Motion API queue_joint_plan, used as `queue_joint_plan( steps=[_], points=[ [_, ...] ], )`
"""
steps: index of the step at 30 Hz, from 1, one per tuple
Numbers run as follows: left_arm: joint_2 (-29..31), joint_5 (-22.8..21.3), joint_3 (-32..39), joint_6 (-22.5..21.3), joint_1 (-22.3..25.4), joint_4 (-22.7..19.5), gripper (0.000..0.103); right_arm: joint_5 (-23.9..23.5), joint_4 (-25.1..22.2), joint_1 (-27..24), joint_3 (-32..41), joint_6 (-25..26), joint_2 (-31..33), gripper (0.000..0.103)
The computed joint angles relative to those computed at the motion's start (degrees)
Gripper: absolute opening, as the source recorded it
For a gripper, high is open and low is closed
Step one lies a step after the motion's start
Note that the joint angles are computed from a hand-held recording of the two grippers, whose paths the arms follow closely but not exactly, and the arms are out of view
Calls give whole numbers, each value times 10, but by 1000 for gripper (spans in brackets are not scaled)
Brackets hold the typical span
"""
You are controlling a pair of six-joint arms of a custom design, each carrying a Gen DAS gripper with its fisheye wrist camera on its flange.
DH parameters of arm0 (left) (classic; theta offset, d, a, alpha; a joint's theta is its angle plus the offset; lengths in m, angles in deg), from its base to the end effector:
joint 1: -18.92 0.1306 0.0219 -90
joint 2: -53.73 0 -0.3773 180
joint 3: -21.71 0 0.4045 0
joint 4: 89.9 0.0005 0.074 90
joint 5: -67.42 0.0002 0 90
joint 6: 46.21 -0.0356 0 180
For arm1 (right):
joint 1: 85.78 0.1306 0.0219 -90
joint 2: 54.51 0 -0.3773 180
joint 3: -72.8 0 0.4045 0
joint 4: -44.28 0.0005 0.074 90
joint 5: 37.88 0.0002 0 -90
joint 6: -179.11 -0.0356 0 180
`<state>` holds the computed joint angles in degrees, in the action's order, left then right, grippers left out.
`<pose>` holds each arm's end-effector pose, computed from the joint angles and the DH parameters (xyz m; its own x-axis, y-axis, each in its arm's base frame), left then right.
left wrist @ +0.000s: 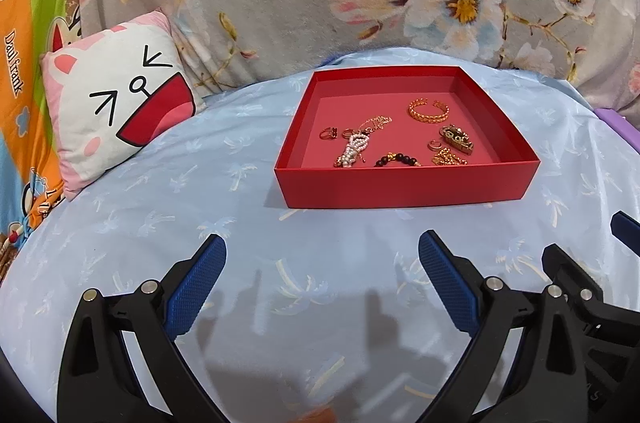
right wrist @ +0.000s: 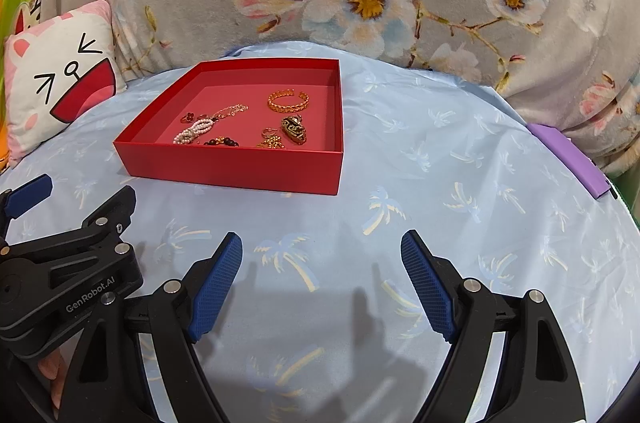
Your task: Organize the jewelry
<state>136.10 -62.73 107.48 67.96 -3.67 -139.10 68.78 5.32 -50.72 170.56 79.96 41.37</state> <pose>0.4204 -0.1506 0.4559 -0.5542 -0.1084 -0.8253 -0.3818 0.9141 0.1363 0.4571 0.3077 0.4538 -0.5450 -0.1963 -0.8151 -0.2800 0.9590 -0.0438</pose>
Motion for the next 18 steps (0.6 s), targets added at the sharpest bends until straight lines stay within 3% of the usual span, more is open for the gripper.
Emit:
queue_joint_plan(
  steps=[18],
  points=[
    [-1, -7, -1, 3, -3, 1, 95, 0, 0, 0, 0, 1, 0, 80]
  ],
)
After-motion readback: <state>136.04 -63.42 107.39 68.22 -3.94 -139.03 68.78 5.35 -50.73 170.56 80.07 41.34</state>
